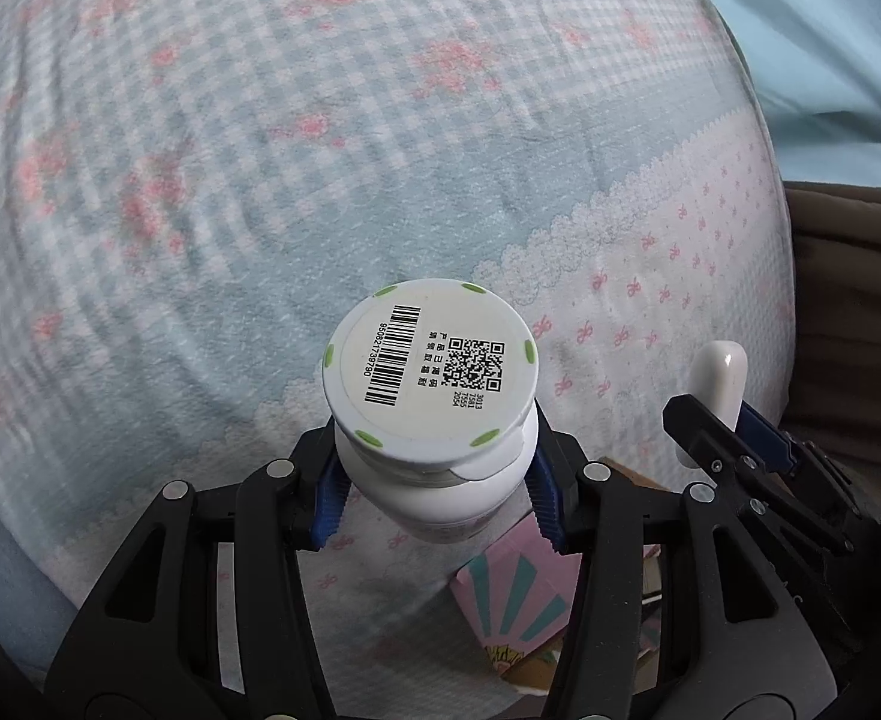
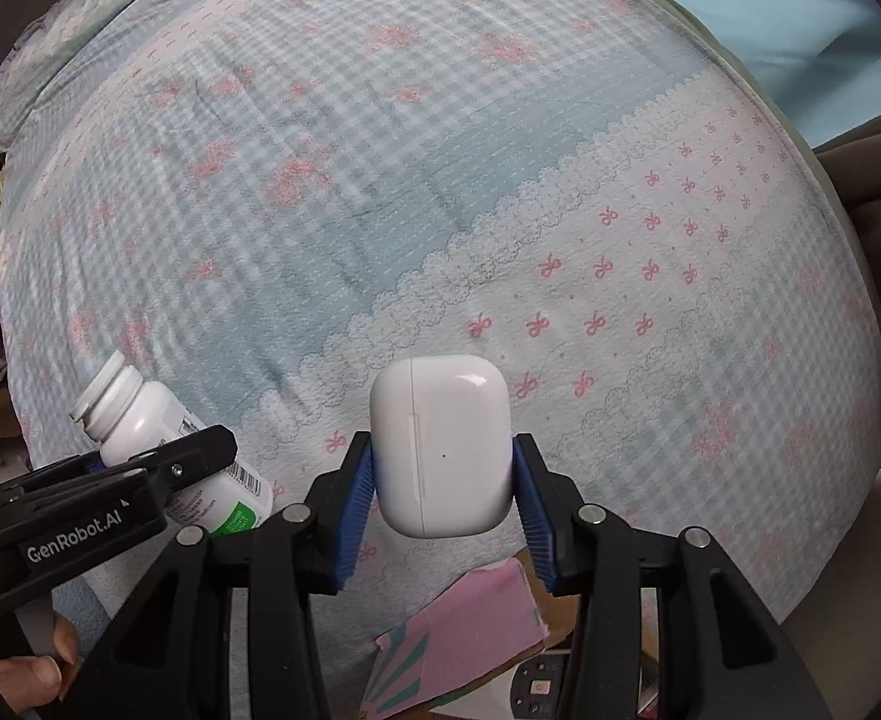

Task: Organize rigid objects
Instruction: 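Lift and carry the pill bottle and earbud case over the cardboard box with both tools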

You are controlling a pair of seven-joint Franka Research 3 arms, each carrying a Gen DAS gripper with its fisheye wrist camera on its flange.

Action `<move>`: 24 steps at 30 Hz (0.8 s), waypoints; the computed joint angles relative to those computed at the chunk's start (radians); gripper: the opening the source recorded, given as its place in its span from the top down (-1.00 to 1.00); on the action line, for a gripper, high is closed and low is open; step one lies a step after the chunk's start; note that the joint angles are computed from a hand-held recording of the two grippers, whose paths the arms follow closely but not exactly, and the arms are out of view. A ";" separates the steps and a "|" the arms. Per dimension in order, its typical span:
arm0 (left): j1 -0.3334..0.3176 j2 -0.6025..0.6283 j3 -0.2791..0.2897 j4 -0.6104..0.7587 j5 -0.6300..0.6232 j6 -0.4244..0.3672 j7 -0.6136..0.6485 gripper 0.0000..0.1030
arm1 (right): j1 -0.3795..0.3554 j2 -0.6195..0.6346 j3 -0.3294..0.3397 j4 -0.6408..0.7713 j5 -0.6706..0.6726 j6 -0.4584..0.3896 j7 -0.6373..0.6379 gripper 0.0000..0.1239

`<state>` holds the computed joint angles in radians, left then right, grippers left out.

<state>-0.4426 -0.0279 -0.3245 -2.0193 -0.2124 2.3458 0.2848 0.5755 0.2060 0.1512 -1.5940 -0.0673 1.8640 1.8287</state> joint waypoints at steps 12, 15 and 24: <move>-0.025 0.021 -0.018 0.252 0.082 -0.159 0.252 0.10 | -0.038 -0.282 0.032 -0.171 0.041 0.013 0.258 0.33; -0.042 0.057 -0.032 0.339 0.102 -0.195 0.313 0.10 | -0.062 -0.374 0.052 -0.225 0.023 -0.002 0.311 0.33; -0.122 0.196 -0.071 0.576 0.163 -0.283 0.416 0.10 | -0.155 -0.637 0.096 -0.390 0.024 -0.092 0.423 0.33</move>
